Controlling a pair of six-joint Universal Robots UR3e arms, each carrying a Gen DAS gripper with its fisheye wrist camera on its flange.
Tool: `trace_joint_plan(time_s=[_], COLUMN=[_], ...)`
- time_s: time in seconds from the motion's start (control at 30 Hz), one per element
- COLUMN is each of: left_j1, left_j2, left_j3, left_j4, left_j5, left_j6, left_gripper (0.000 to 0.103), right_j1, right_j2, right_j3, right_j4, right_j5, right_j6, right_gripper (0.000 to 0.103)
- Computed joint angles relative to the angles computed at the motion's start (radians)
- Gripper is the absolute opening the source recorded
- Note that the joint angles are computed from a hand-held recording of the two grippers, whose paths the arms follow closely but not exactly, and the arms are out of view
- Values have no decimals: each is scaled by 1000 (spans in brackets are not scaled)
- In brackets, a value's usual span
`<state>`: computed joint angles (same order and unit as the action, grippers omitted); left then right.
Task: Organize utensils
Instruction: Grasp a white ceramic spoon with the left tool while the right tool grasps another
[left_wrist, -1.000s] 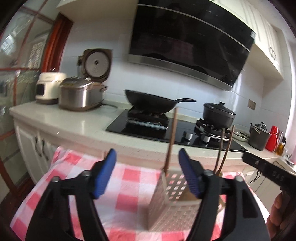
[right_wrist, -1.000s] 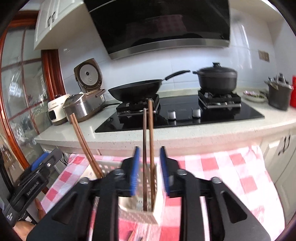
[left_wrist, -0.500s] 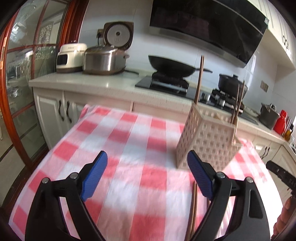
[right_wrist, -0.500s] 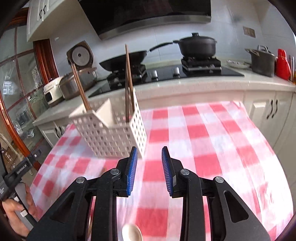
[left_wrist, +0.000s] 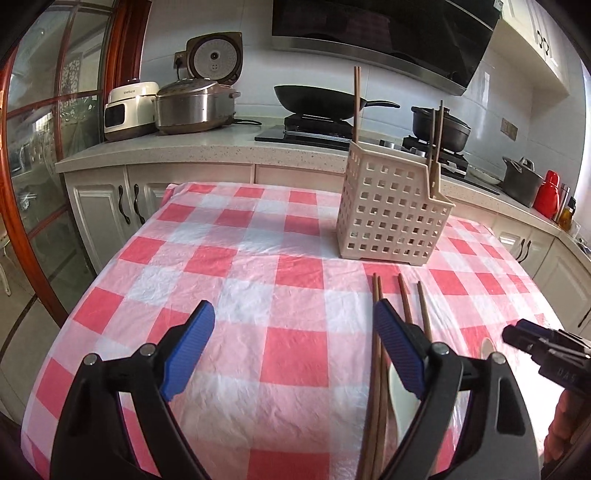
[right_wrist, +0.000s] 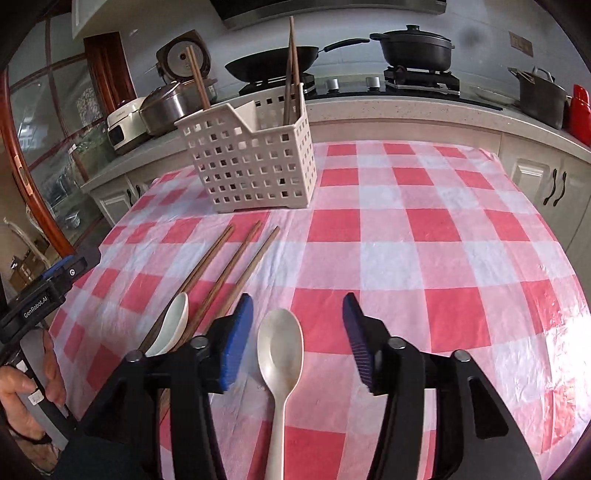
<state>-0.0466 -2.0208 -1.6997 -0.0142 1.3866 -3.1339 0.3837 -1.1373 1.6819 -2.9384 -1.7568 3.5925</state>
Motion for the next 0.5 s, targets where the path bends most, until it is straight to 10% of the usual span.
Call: trace_joint_plan(time_s=[0.5], left_j1=[-105], left_j2=[-28], left_j3=[-1], left_j4=[-51], left_j5=[-3], left_j6=[131], left_gripper=[85], right_j1=[33], right_j2=[113], right_j3=[-145], right_j4=[153], right_j5=[-51], right_j6=[-33], right_gripper=[38])
